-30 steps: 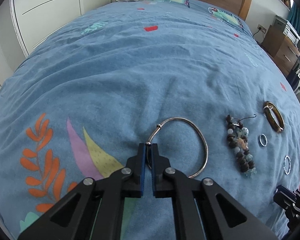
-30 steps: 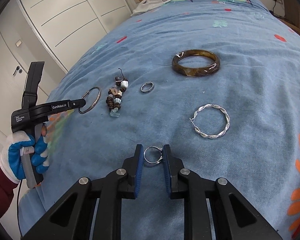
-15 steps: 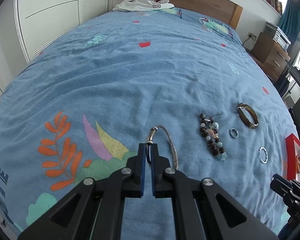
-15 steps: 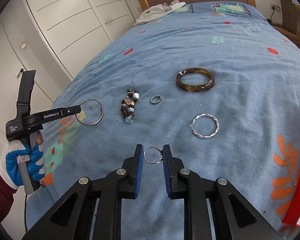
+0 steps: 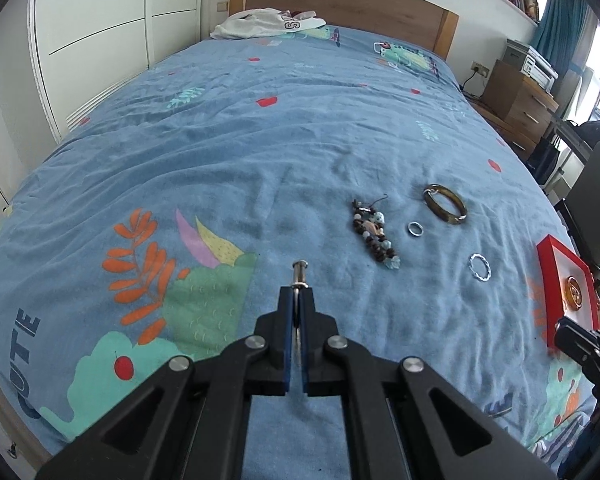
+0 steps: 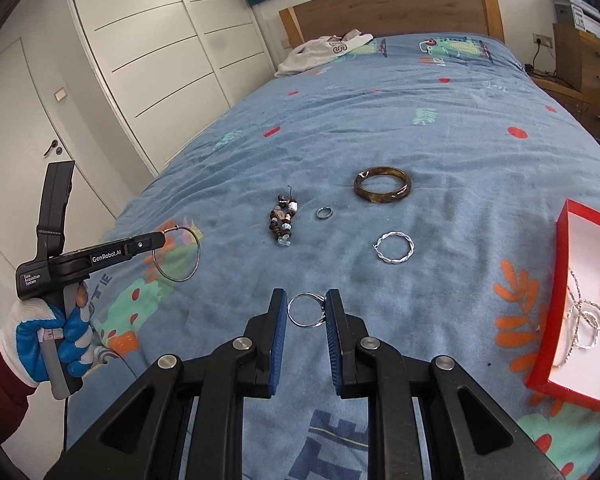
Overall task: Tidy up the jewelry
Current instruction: 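Carry the silver ring and silver cuff bangle over the red box with both tools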
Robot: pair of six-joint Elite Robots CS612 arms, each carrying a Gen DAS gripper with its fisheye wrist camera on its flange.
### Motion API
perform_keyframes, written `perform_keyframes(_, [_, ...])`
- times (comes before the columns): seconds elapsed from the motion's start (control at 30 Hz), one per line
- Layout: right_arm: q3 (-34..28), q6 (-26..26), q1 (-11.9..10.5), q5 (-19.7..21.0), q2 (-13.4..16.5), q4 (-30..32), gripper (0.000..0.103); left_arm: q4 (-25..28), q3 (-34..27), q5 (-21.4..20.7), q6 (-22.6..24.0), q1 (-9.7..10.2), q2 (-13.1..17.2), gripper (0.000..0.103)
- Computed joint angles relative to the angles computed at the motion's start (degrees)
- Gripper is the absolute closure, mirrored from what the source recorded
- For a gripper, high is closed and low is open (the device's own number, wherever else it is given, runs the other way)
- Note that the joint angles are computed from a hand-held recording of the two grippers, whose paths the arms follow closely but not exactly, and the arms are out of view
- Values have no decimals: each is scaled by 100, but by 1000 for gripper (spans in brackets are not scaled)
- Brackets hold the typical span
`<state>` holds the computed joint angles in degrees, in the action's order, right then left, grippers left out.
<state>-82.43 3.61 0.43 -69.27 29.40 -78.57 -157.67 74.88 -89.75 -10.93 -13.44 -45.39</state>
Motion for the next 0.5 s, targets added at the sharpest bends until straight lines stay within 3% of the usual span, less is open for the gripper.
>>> perform_keyframes(0.5, [-868, 367, -281, -365, 247, 149, 84, -324, 359, -218, 392, -332, -363, 101])
